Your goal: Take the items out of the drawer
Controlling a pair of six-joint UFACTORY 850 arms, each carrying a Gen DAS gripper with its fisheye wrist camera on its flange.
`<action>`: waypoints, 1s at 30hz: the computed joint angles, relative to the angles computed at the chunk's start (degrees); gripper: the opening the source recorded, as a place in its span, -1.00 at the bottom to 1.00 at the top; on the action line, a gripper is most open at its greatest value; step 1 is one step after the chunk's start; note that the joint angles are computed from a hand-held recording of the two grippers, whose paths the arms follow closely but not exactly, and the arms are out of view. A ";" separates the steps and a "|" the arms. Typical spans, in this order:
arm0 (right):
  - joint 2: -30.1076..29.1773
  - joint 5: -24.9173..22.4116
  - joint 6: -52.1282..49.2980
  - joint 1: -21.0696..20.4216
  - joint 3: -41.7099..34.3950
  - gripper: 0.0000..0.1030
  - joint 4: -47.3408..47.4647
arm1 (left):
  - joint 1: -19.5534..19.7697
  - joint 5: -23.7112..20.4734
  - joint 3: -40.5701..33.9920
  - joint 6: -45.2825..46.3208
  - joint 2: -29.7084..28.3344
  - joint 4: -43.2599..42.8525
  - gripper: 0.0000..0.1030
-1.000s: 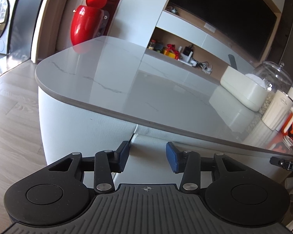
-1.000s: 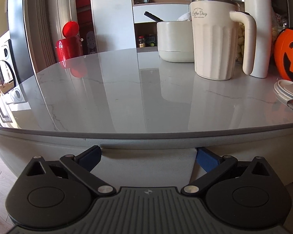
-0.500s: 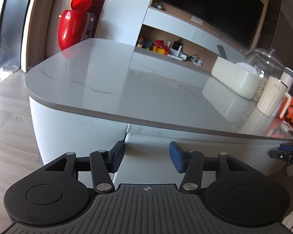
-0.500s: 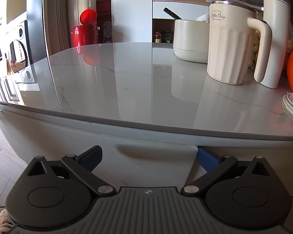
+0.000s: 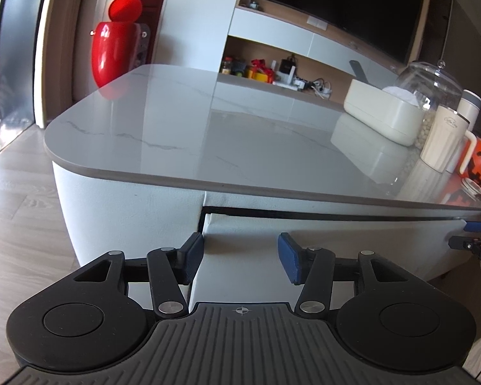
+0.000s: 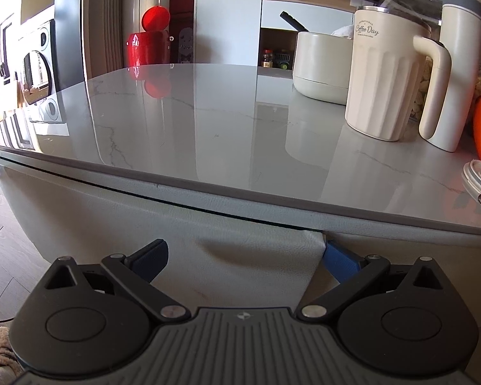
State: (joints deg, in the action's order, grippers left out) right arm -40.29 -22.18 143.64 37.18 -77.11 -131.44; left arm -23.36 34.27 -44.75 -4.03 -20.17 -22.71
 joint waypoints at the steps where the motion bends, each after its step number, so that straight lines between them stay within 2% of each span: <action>1: 0.33 0.00 0.58 0.02 0.55 1.00 -0.80 | -0.18 -0.27 0.25 0.16 0.32 -0.48 0.05; 5: 1.25 -0.49 0.50 0.35 2.17 1.00 -1.28 | -1.73 -1.00 0.10 3.60 0.87 -7.14 0.04; 7: 1.05 -0.59 -0.67 0.51 1.75 1.00 0.76 | -3.50 -0.99 -0.61 9.90 1.09 -13.83 0.00; 10: 1.37 -0.33 -1.01 0.73 1.28 1.00 4.26 | -7.32 2.16 -1.88 20.73 0.99 -25.94 0.00; 13: 1.87 -4.57 -3.51 2.38 1.24 1.00 9.15 | -10.01 4.61 -3.16 19.47 0.54 -29.52 0.00; 16: 1.46 -10.60 -1.95 4.88 0.56 1.00 10.13 | -12.00 6.70 -7.45 22.58 -2.18 -35.59 0.00; 18: 0.09 -11.89 -3.08 6.51 -2.04 1.00 14.24 | -12.69 7.24 -10.72 24.89 -4.26 -39.66 0.00; 27: -7.11 -19.53 -12.31 10.78 -11.53 1.00 24.88 | -14.64 9.30 -17.82 35.76 -9.94 -47.89 0.05; 28: -7.73 -19.86 -13.32 10.76 -12.69 1.00 26.79 | -14.74 9.45 -18.01 36.47 -10.05 -48.34 0.05; 30: -8.39 -17.07 -16.16 10.07 -14.48 1.00 31.09 | -14.89 9.55 -18.20 37.31 -10.16 -49.01 0.05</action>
